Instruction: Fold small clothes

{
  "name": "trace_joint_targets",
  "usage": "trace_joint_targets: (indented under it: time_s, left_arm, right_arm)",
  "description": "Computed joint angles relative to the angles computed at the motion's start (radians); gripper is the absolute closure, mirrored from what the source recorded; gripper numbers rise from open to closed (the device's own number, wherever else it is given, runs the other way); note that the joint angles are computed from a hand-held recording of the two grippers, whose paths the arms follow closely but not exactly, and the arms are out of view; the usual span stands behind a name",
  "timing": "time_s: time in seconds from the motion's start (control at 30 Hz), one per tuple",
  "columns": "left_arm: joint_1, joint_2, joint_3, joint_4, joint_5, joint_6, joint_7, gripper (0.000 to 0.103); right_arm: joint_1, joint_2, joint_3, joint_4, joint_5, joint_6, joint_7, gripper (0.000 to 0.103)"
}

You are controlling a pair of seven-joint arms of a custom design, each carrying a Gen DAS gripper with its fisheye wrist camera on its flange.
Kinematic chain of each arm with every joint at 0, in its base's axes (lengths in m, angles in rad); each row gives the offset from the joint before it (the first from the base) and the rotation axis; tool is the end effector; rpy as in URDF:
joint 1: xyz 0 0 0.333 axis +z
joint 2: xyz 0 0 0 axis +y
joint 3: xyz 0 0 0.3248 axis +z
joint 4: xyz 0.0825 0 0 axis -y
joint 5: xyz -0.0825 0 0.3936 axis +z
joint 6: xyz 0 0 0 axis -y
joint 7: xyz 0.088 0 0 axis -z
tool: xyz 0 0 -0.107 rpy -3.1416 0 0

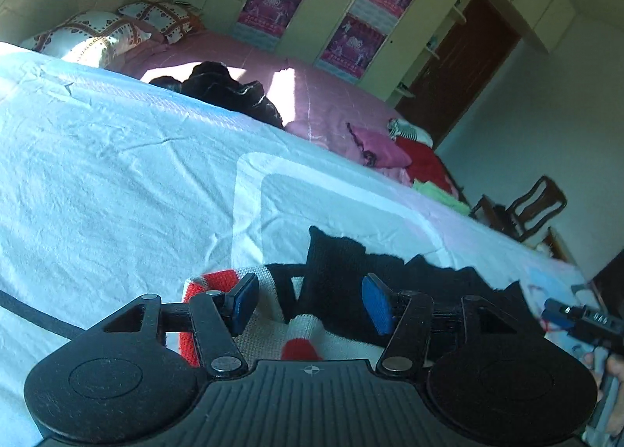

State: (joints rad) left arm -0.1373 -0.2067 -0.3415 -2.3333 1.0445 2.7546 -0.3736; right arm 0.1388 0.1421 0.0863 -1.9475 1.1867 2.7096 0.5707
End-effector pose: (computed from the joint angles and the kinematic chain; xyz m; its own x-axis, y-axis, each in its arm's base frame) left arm 0.4399 -0.2751 0.4692 0.3534 -0.8443 0.4028 -0.5263 -0.5355 -0.6605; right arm 0.6250 0.1075 0.4642 0.3964 -0.8394 -0.3720 -0.6902 -0.0052 -0.7236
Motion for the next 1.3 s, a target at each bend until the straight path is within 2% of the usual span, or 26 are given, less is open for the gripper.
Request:
trace_joint_targets:
  time_s: [0.07, 0.1, 0.13, 0.17, 0.23, 0.3, 0.37, 0.47, 0.5, 0.57, 0.6, 0.67, 0.73, 0.77, 0.87, 0.93, 0.97, 1.0, 1.07, 1.1, 1.13, 1.17, 1.2, 1.23, 1.27, 1.3]
  left_arm:
    - [-0.050, 0.029, 0.026, 0.028, -0.132, -0.072, 0.201, 0.047]
    - [-0.049, 0.040, 0.006, 0.048, -0.133, -0.120, 0.243, 0.049]
    - [-0.057, 0.051, -0.002, 0.064, -0.128, -0.160, 0.261, 0.052]
    - [-0.070, 0.058, -0.012, 0.087, -0.121, -0.221, 0.287, 0.059]
    - [-0.086, 0.054, -0.018, 0.094, -0.073, -0.263, 0.256, 0.070]
    - [-0.104, 0.050, -0.030, 0.100, -0.029, -0.324, 0.231, 0.070]
    - [-0.122, 0.043, -0.031, 0.094, -0.011, -0.360, 0.209, 0.070]
    - [-0.128, 0.009, -0.003, 0.063, -0.036, -0.316, 0.213, 0.069]
    - [-0.128, -0.004, -0.004, 0.058, -0.044, -0.323, 0.225, 0.069]
    - [-0.124, -0.033, -0.024, 0.060, -0.028, -0.351, 0.208, 0.069]
    - [-0.116, -0.041, -0.030, 0.062, 0.001, -0.339, 0.177, 0.069]
    - [-0.106, -0.027, -0.036, 0.089, 0.046, -0.288, 0.141, 0.069]
    - [-0.110, 0.062, -0.027, 0.172, 0.057, -0.209, 0.200, 0.069]
    - [-0.123, 0.121, -0.015, 0.222, 0.013, -0.173, 0.275, 0.069]
    - [-0.166, 0.262, 0.011, 0.340, -0.051, -0.123, 0.379, 0.069]
    - [-0.173, 0.314, 0.011, 0.374, -0.164, -0.121, 0.467, 0.069]
    - [-0.205, 0.313, 0.036, 0.370, -0.142, -0.142, 0.458, 0.069]
    - [-0.216, 0.295, 0.049, 0.350, -0.139, -0.143, 0.447, 0.070]
    - [-0.227, 0.236, 0.069, 0.290, -0.156, -0.147, 0.432, 0.070]
    - [-0.229, 0.198, 0.068, 0.256, -0.159, -0.182, 0.435, 0.070]
    - [-0.225, 0.160, 0.066, 0.218, -0.166, -0.201, 0.435, 0.070]
    - [-0.217, 0.124, 0.062, 0.184, -0.182, -0.193, 0.426, 0.070]
    - [-0.212, 0.105, 0.051, 0.175, -0.197, -0.206, 0.421, 0.070]
    - [-0.209, 0.097, 0.035, 0.186, -0.205, -0.239, 0.422, 0.070]
    - [-0.208, 0.095, 0.018, 0.202, -0.190, -0.254, 0.414, 0.069]
    - [-0.205, 0.094, 0.007, 0.209, -0.159, -0.224, 0.387, 0.069]
  right_arm:
    - [0.014, 0.009, -0.003, 0.006, -0.093, -0.007, 0.038, 0.057]
    - [0.025, 0.016, -0.005, 0.007, -0.165, 0.003, 0.076, 0.057]
    - [0.037, 0.019, -0.007, 0.000, -0.239, 0.026, 0.113, 0.064]
    - [0.063, 0.016, -0.013, -0.023, -0.319, 0.080, 0.139, 0.077]
    - [0.053, 0.007, 0.017, -0.050, -0.330, 0.139, 0.123, 0.078]
    - [0.050, 0.000, 0.037, -0.072, -0.309, 0.196, 0.095, 0.079]
    - [0.041, -0.002, 0.050, -0.082, -0.271, 0.217, 0.074, 0.080]
    - [0.046, -0.016, 0.032, -0.086, -0.345, 0.192, 0.141, 0.080]
    - [0.049, -0.032, 0.032, -0.098, -0.358, 0.212, 0.138, 0.078]
    - [0.045, -0.070, 0.054, -0.123, -0.268, 0.273, 0.030, 0.065]
    - [0.044, -0.090, 0.061, -0.126, -0.180, 0.259, -0.055, 0.064]
    - [0.065, -0.112, 0.043, -0.126, -0.153, 0.180, -0.082, 0.073]
    - [0.094, -0.118, 0.033, -0.119, -0.167, 0.092, -0.078, 0.078]
    - [0.111, -0.116, 0.034, -0.117, -0.170, 0.063, -0.081, 0.078]
    - [0.155, -0.094, 0.042, -0.104, -0.222, 0.027, -0.022, 0.079]
    - [0.177, -0.079, 0.044, -0.111, -0.304, 0.050, 0.032, 0.081]
    - [0.185, -0.074, 0.041, -0.120, -0.371, 0.075, 0.069, 0.082]
    - [0.182, -0.072, 0.041, -0.126, -0.378, 0.102, 0.061, 0.083]
    - [0.183, -0.075, 0.014, -0.155, -0.532, 0.212, 0.219, 0.085]
    - [0.198, -0.072, -0.029, -0.178, -0.644, 0.281, 0.321, 0.085]
    - [0.180, -0.072, -0.036, -0.184, -0.686, 0.294, 0.355, 0.086]
    - [0.133, -0.082, -0.009, -0.181, -0.658, 0.260, 0.328, 0.087]
    - [0.115, -0.098, -0.001, -0.180, -0.609, 0.224, 0.287, 0.088]
    - [0.111, -0.122, 0.007, -0.195, -0.552, 0.223, 0.242, 0.085]
    - [0.118, -0.155, 0.015, -0.219, -0.439, 0.237, 0.151, 0.077]
    - [0.136, -0.184, 0.009, -0.231, -0.321, 0.222, 0.052, 0.077]
